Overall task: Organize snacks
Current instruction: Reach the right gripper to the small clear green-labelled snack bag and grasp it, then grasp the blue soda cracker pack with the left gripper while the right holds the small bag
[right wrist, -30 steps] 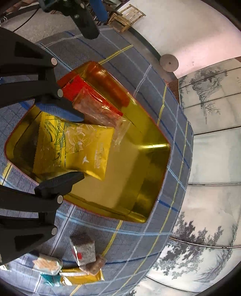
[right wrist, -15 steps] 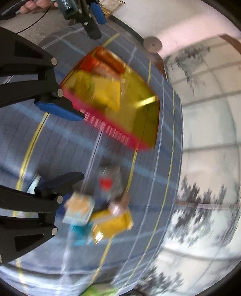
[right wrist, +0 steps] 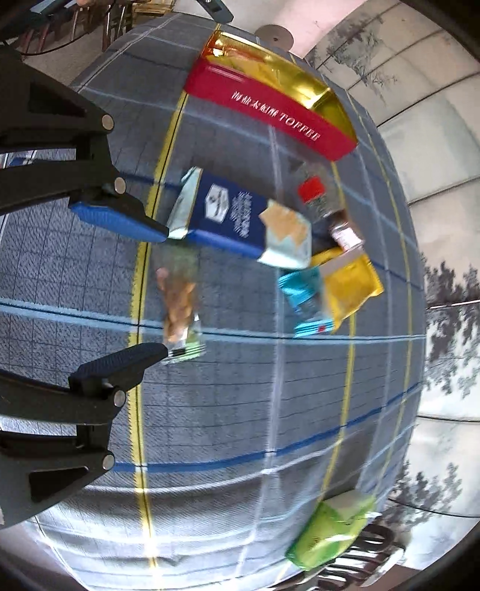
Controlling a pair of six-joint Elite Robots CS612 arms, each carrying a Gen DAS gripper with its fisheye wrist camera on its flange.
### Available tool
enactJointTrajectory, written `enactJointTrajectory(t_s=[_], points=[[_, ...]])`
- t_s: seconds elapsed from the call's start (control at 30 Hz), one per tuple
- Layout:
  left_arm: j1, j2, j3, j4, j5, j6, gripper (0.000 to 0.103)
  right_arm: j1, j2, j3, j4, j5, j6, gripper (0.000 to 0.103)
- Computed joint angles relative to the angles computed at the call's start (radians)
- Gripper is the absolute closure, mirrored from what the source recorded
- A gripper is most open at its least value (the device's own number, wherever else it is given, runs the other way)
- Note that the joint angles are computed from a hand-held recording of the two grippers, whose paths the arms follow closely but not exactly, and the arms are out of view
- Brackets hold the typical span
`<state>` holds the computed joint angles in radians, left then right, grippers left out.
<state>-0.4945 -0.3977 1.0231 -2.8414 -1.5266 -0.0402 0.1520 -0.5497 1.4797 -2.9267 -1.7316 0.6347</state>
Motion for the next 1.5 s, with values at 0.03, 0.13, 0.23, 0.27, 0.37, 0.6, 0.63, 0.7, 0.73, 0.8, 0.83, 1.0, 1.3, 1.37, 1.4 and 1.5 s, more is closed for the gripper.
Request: enactJointTrajectory(t_s=[0.03,0.13,0.23,0.27,0.37,0.6,0.63,0.7,0.73,0.8,0.83,1.0,1.3,1.37,1.4,1.5], points=[[0.001,0.000,0.000,0.001,0.001,-0.003,0.024,-0.002,0.003,0.000,-0.001,0.009,0.006,0.045],[0.002,0.001,-0.003,0.008,0.010,-0.008,0.024,-0.003,0.014,-0.009,-0.005,0.021,0.008,0.045],[0.003,0.003,-0.006,0.015,0.014,-0.012,0.024,-0.001,0.022,-0.023,0.003,0.009,-0.003,0.045],[0.003,0.004,-0.007,0.017,0.017,-0.013,0.024,-0.002,0.026,-0.027,0.002,0.011,-0.006,0.045],[0.002,0.007,-0.012,0.027,0.021,-0.015,0.024,-0.006,0.035,-0.046,0.002,0.004,-0.010,0.045],[-0.007,0.007,-0.014,0.033,0.018,0.000,0.024,-0.002,0.055,-0.084,0.016,-0.045,-0.063,0.046],[-0.009,0.007,-0.015,0.036,0.019,0.002,0.024,0.002,0.056,-0.086,0.018,-0.060,-0.075,0.052],[-0.013,0.006,-0.015,0.036,0.015,0.010,0.024,0.009,0.059,-0.087,0.015,-0.097,-0.103,0.064],[-0.016,0.006,-0.015,0.037,0.013,0.016,0.024,0.010,0.060,-0.085,0.008,-0.102,-0.115,0.065],[-0.022,0.007,-0.019,0.040,0.009,0.025,0.024,0.009,0.059,-0.076,-0.016,-0.101,-0.129,0.067],[-0.025,0.007,-0.019,0.040,0.007,0.032,0.024,0.010,0.059,-0.072,-0.024,-0.107,-0.133,0.072],[-0.042,0.007,-0.019,0.049,-0.004,0.062,0.024,0.006,0.059,-0.044,-0.088,-0.114,-0.157,0.079],[-0.075,0.022,-0.044,0.085,-0.049,0.098,0.024,-0.028,0.078,-0.052,-0.152,-0.170,-0.205,0.080],[-0.082,0.028,-0.052,0.088,-0.067,0.103,0.024,-0.040,0.082,-0.051,-0.173,-0.179,-0.205,0.080],[-0.087,0.033,-0.059,0.093,-0.070,0.106,0.024,-0.046,0.084,-0.051,-0.180,-0.183,-0.206,0.080],[-0.098,0.048,-0.082,0.110,-0.082,0.120,0.022,-0.064,0.092,-0.053,-0.206,-0.190,-0.209,0.080]])
